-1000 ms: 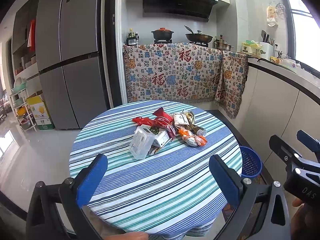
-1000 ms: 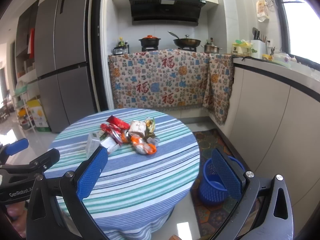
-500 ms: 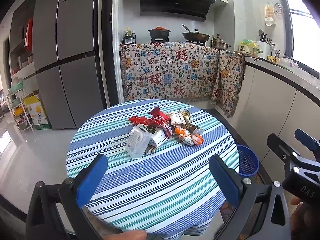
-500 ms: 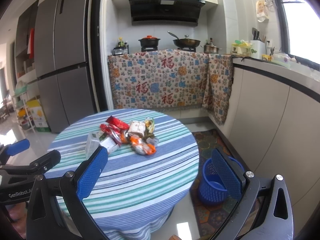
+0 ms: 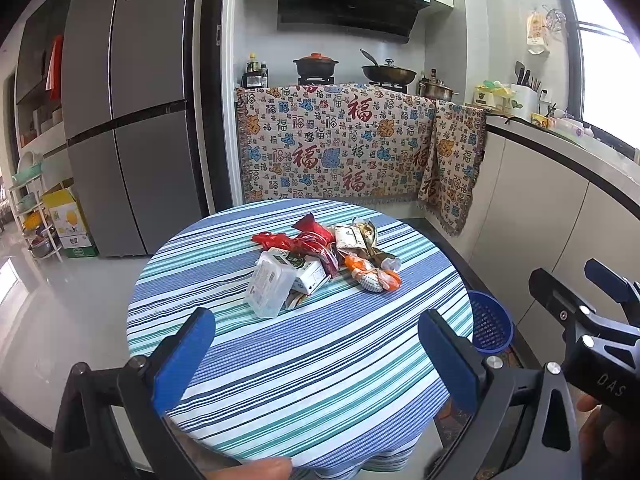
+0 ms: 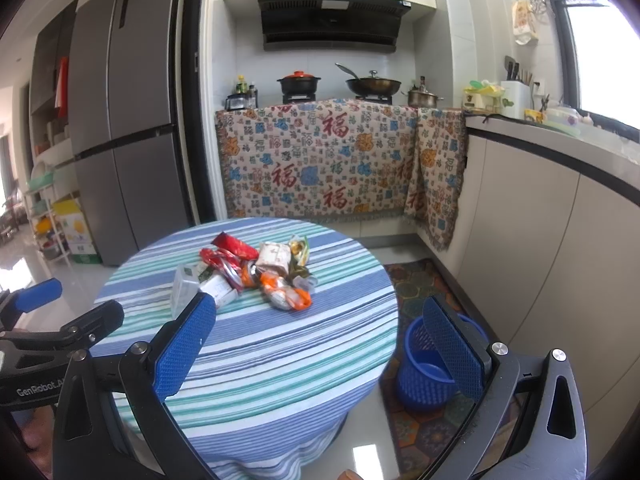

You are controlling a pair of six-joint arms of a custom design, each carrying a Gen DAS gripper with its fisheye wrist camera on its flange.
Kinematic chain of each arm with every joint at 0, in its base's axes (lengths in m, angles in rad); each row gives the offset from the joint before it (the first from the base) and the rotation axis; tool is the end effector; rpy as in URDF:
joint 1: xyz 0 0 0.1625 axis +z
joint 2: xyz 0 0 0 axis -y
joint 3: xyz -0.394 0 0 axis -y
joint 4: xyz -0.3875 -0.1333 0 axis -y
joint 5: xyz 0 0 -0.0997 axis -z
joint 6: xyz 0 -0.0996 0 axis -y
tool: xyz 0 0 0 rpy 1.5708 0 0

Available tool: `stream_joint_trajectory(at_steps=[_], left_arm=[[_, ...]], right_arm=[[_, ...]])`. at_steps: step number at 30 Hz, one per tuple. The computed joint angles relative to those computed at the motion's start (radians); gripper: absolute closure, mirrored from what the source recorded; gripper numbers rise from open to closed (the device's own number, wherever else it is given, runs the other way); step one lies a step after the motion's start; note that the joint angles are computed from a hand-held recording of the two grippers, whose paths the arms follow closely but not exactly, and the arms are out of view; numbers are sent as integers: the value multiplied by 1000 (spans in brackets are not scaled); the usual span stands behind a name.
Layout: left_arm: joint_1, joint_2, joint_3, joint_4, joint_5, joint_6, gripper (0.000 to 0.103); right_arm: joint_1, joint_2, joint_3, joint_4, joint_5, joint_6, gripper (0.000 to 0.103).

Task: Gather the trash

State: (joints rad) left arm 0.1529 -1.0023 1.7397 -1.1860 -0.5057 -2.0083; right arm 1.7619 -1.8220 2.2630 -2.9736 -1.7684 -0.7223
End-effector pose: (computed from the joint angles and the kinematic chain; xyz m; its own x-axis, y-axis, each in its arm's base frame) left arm -0.4593 -0.2938 0.1232 -0.6871 -0.3135 -0.6554 0.4573 0.5144 -0.7254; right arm 0.1857 -0.3609 0.4046 -0.6734 -0.3924 0.6265 -0.7382 0.4028 -0.5412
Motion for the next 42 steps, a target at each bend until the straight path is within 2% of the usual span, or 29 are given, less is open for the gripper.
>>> stream_joint_trajectory(at_steps=[18, 32, 42], left_arm=[[1, 0, 5, 5, 20, -19, 0], [6, -1, 12, -51, 5, 47, 0], [13, 15, -18, 32, -11, -9, 0]], right_arm=[[-12, -4, -8, 11, 7, -6, 0], [-31, -12, 1, 9, 18, -12, 0], [-34, -12, 5, 7, 18, -12, 0]])
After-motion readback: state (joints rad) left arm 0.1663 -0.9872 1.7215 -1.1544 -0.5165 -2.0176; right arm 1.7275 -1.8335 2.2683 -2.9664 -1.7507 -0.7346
